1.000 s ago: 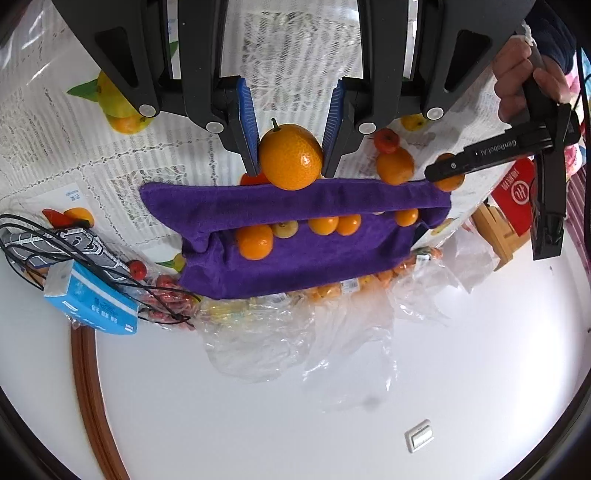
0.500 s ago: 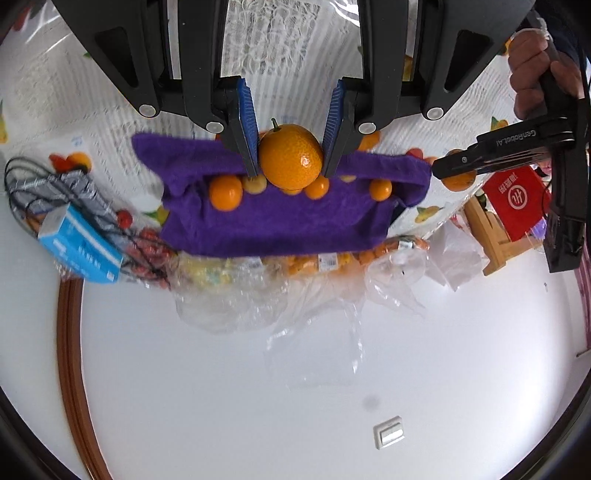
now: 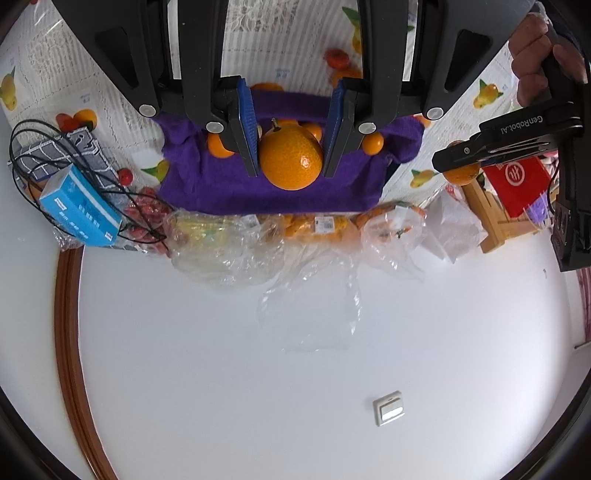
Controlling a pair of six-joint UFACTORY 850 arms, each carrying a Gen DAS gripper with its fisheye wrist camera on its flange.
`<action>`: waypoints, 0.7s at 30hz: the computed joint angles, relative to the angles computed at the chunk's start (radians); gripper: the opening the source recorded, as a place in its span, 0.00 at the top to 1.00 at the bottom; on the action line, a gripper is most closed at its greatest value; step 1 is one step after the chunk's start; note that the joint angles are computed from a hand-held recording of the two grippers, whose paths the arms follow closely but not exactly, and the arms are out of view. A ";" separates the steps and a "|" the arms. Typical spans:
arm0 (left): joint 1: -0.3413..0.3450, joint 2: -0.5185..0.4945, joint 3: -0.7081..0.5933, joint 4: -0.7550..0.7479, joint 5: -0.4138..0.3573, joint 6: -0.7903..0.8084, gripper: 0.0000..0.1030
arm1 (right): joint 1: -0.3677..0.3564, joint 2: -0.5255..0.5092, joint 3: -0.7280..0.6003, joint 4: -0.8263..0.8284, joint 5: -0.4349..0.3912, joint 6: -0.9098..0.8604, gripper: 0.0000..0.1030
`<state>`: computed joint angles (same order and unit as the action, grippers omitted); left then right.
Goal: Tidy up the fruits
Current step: 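Carry both held oranges over the purple towel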
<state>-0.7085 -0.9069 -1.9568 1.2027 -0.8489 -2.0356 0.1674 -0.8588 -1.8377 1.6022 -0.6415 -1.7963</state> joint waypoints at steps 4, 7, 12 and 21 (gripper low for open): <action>0.011 -0.017 -0.029 0.009 0.005 0.000 0.63 | 0.004 -0.022 -0.046 0.002 -0.004 0.025 0.68; 0.022 -0.030 -0.048 0.015 0.018 -0.009 0.63 | 0.006 -0.047 -0.089 -0.006 -0.010 0.050 0.68; 0.046 -0.055 -0.082 0.015 0.035 -0.018 0.63 | 0.012 -0.105 -0.188 -0.045 -0.008 0.131 0.68; 0.084 -0.134 -0.204 -0.008 0.040 0.053 0.63 | 0.026 -0.215 -0.391 -0.117 0.014 0.254 0.68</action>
